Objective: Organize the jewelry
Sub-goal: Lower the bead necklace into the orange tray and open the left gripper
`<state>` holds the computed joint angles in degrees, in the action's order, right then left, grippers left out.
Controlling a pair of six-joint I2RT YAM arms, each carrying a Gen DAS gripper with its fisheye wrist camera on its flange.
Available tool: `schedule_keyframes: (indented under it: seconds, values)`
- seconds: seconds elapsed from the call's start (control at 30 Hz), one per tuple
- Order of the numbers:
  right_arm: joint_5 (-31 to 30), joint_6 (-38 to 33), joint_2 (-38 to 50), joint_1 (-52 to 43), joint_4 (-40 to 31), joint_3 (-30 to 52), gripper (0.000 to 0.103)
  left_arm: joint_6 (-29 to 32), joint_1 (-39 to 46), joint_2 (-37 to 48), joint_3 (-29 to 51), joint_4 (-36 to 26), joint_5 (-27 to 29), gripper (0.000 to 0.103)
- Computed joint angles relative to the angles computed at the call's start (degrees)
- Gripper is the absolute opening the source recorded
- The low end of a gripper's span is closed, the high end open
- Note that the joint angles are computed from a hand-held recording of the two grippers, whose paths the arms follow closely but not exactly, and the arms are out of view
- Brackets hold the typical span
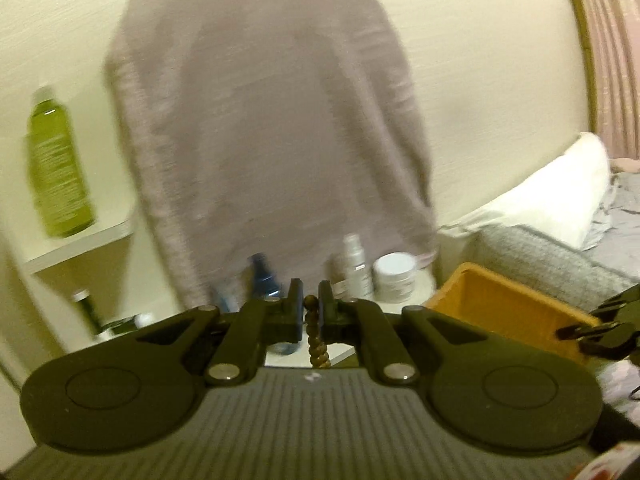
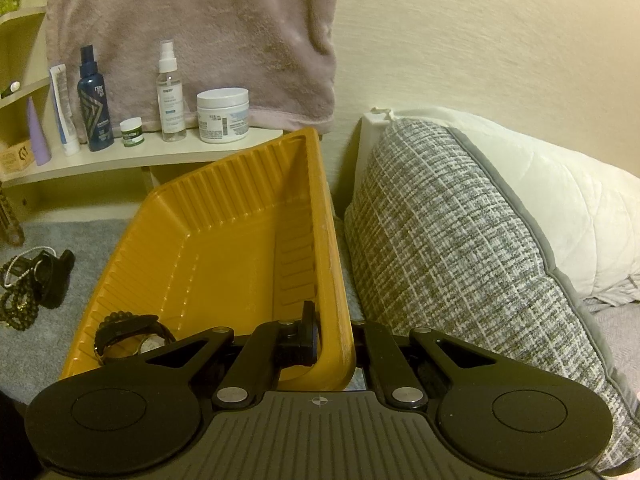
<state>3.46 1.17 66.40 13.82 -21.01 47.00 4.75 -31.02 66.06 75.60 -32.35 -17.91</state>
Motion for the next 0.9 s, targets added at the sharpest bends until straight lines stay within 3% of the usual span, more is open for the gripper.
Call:
schedule_keyframes:
  seconds: [0.4,0.53,0.77,0.9]
  values:
    - [0.42,0.35,-0.64,0.62,-0.51,-0.06,0.004,-2.39,-7.95,11.84,5.29,6.14,7.24,0.006]
    - [0.39,0.34,-0.75,0.61,-0.53,-0.13,0.004,-0.39,-7.88,16.92,8.76,4.27,11.96,0.006]
    - [0.34,0.23,-0.75,0.52,-0.53,-0.12,0.004,8.21,-7.98,24.07,12.58,-1.13,14.03,0.006]
    - [0.36,0.24,-0.81,0.54,-0.6,-0.12,0.004,9.12,-7.56,28.13,13.84,-2.88,15.46,0.006]
